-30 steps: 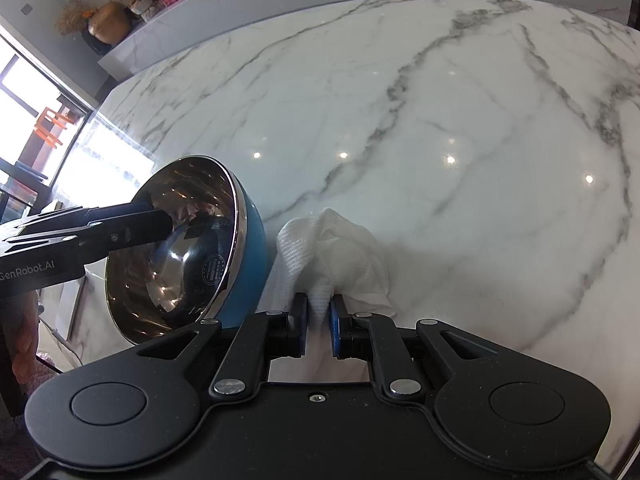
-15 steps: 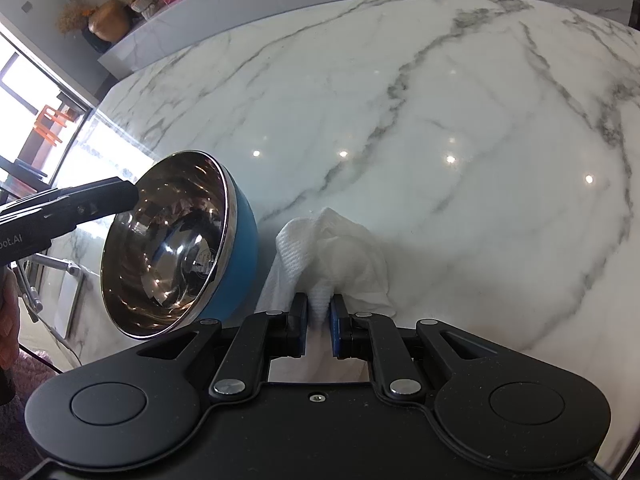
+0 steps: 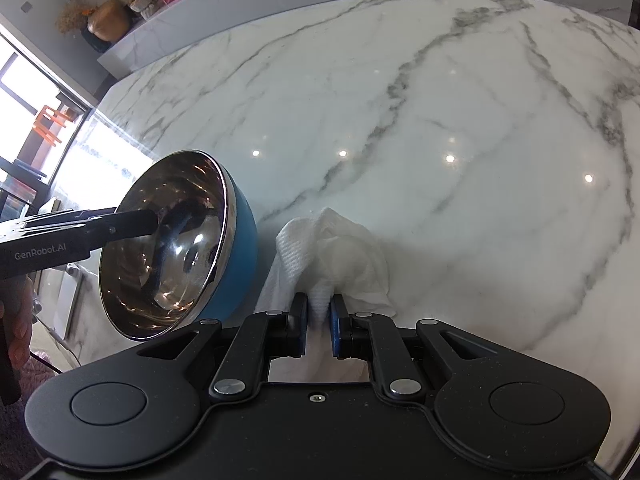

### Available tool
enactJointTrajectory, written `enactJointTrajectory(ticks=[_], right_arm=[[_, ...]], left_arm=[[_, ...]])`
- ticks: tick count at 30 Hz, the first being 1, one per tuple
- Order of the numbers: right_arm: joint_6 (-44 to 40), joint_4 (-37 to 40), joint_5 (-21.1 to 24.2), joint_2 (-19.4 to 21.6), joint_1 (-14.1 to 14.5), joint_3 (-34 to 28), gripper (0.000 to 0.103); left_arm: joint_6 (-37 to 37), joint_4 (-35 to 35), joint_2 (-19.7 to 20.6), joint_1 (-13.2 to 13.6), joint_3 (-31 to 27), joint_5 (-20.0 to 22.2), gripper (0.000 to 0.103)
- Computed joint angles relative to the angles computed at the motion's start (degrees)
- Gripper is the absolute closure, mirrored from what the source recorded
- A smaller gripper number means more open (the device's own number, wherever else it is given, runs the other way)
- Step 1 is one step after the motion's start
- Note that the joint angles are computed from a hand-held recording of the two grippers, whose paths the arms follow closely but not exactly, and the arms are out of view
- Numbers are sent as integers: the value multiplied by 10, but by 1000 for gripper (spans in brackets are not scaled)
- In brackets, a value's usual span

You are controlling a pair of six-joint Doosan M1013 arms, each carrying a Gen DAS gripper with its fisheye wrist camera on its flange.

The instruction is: Clean bowl

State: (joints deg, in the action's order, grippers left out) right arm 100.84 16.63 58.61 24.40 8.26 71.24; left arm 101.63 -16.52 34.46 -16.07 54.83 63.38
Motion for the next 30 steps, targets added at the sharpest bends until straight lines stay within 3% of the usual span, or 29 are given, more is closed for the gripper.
enactJointTrajectory(ticks=[7,9,13,18,21,23,25,30], right_arm=[[2,-10,-5,-3,3,2,91],[3,-22,-6,-4,6,0,86],[0,-66,-1,-4,16,-8,71],[-9,-78,11,1,21,-14,71],[-9,-82,15,5,23,-13,72],[-10,-82,14,5,25,-10,83],[-10,-80,11,4,25,-8,88],[-15,-64,9,4,20,-8,92]], left_arm=[[0,2,6,0,-6,21,88],[1,0,8,0,-8,27,92],[2,-2,9,1,-9,29,92],[6,-9,9,2,-9,27,92],[11,-15,10,4,-8,27,92],[14,-17,10,4,-9,27,93],[15,-17,10,4,-8,26,93],[29,-26,12,3,-9,23,93]])
